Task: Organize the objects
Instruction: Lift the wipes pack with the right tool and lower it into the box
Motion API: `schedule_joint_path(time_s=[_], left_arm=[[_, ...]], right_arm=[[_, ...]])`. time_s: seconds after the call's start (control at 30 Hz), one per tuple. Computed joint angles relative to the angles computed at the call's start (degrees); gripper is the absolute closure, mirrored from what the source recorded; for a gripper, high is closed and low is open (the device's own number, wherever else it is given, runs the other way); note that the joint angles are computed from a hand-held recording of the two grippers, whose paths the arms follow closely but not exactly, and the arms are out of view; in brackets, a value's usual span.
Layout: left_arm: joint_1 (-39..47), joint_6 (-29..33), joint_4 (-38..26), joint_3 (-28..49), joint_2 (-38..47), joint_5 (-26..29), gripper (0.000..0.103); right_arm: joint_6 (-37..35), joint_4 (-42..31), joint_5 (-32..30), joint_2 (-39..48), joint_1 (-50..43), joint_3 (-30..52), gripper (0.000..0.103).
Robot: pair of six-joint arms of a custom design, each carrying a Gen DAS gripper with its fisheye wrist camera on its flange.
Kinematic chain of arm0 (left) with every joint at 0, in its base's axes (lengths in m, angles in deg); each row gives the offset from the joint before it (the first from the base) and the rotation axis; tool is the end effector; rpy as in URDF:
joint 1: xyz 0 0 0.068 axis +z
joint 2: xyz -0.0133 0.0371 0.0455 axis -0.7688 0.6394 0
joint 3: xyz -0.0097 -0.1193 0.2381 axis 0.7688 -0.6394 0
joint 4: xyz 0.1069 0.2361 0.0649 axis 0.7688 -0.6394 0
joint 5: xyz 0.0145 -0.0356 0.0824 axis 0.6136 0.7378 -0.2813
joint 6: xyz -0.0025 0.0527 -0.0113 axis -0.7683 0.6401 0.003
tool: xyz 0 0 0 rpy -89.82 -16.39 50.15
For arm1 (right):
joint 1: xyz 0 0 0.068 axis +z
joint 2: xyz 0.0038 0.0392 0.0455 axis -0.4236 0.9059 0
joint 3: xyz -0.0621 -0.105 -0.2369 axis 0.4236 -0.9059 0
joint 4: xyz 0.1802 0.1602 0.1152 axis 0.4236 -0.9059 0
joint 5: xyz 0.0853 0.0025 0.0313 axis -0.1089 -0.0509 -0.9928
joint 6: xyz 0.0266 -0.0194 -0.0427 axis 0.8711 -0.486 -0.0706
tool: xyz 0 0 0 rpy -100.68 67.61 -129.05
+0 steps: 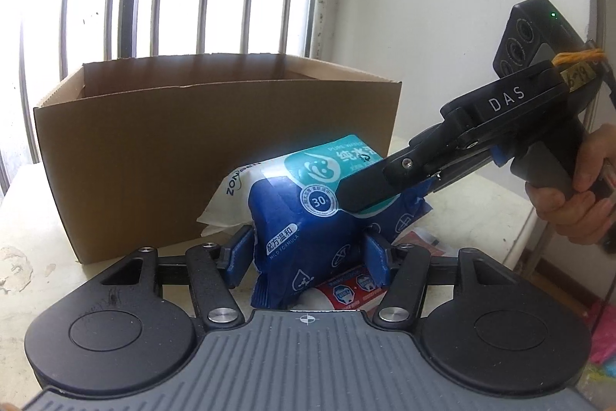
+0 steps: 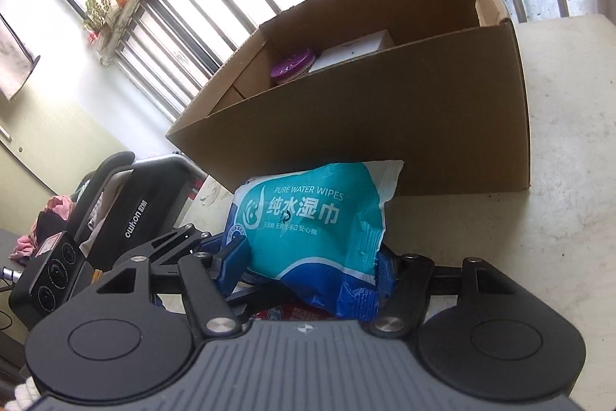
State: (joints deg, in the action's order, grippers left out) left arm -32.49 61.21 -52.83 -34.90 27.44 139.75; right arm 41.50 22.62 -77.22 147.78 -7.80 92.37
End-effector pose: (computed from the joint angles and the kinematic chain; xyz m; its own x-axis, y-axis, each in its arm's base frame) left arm 0.2835 0.0622 0.1145 -0.3881 0.1980 -0.9001 0.6081 0.7889 -0.0886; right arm 0.2700 0.0986 0.1746 -0.7906 0.1620 -0.5905 -0.2510 0.7939 0.5538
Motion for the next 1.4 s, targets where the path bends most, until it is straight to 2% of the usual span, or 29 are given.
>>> schedule_joint_path(time_s=[0.27,0.47,0.67,0.87,1.07,1.13,1.3,1.4], left_arm=[[2.4,0.5,-1.8,-4.2,-9.3,3.1,0.044],[1.6,-2.4,-0.5,-6.4,-15.8,3.0,0.044],[2.1,-5.7,-1.6,-5.4,-20.9,4.5,0.044],[-0.2,-8.0,0.2,0.0,-18.9,2.6,0.044],[-3.0,-8.9,-2.4,12.1,-9.1,-1.5,0.044],[-3.8,-7.4,-6.8,18.5,-4.7,-2.8,0.044],[-6.3,1.9,-34.0,47.0,12.2,-7.9,0.044],[-8.3,5.3,-48.8,64.3,22.9,-11.8,0.044]], right_arm=[[0.9,-3.3,2.2,-9.4,1.6,-2.3,0.034],[0.4,-8.0,5.6,-16.5,4.3,-1.9,0.034],[-0.8,-13.6,8.0,-19.6,6.0,2.9,0.034],[-2.5,-16.1,7.8,-17.0,4.6,9.9,0.034],[-3.7,-16.4,4.9,-5.3,0.4,20.4,0.033],[-4.7,-16.5,4.9,-0.8,-0.5,24.1,0.033],[-5.1,-17.0,4.6,12.2,-3.3,33.7,0.033],[-4.3,-19.4,2.5,20.6,-5.4,40.8,0.033]])
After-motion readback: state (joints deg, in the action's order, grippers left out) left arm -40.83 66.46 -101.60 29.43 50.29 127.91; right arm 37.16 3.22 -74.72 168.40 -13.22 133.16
